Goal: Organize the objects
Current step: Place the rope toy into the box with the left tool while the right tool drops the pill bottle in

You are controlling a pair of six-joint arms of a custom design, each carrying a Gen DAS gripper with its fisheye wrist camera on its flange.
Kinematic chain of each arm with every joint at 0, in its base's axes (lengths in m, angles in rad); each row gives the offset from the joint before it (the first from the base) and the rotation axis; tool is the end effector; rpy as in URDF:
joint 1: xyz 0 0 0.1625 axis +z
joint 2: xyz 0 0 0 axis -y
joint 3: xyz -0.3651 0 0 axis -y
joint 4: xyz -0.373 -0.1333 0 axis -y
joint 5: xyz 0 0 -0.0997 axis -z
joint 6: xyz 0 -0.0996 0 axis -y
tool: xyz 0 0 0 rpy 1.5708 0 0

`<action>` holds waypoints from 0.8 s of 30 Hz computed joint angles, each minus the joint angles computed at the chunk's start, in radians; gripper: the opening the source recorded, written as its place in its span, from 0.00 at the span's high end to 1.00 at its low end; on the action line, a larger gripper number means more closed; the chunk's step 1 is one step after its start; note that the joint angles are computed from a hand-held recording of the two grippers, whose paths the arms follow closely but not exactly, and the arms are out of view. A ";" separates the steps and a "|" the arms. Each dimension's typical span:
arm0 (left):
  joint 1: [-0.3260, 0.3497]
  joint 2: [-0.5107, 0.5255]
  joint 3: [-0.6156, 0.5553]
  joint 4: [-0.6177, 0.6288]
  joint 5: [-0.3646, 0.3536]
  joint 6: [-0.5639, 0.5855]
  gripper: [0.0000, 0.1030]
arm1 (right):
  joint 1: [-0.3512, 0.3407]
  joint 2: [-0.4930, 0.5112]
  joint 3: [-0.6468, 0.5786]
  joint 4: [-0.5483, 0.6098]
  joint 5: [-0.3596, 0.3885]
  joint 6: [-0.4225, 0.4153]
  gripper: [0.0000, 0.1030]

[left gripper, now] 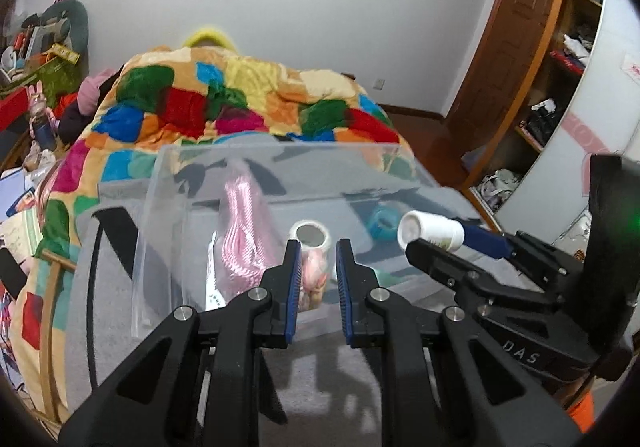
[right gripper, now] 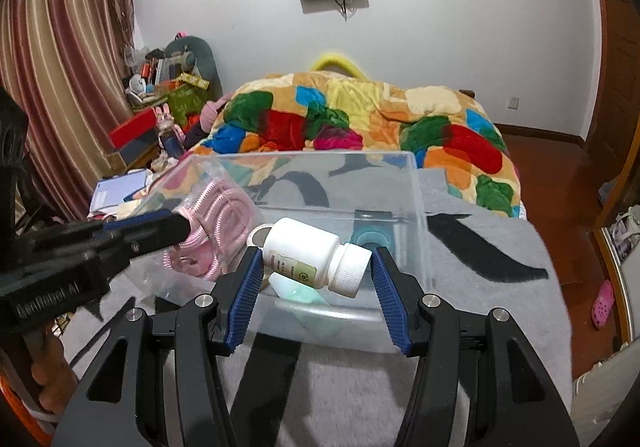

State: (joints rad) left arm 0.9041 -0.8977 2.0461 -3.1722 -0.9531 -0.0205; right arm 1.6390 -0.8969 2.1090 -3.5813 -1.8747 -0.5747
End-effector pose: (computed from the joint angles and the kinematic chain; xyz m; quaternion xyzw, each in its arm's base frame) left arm -0.1626 -0.5155 0.0784 0.2300 0.9020 -0.3012 0.2068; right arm 0.1371 -0.4882 0.1036 0.2319 -0.8827 0.3370 0.2313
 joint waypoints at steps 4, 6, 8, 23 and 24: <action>0.021 0.012 -0.014 0.031 -0.008 0.000 0.84 | 0.006 0.026 -0.024 0.015 -0.023 -0.015 0.49; 0.023 0.013 -0.011 0.033 -0.006 0.000 0.84 | 0.010 0.028 -0.024 0.011 -0.030 -0.021 0.49; 0.019 0.007 -0.003 0.032 -0.007 0.005 0.83 | 0.013 0.021 -0.021 0.026 -0.026 -0.020 0.49; -0.072 -0.065 0.196 -0.254 0.096 0.096 0.56 | 0.024 -0.068 0.157 -0.133 0.085 -0.078 0.31; -0.080 -0.065 0.211 -0.278 0.105 0.101 0.53 | 0.026 -0.070 0.171 -0.155 0.091 -0.081 0.29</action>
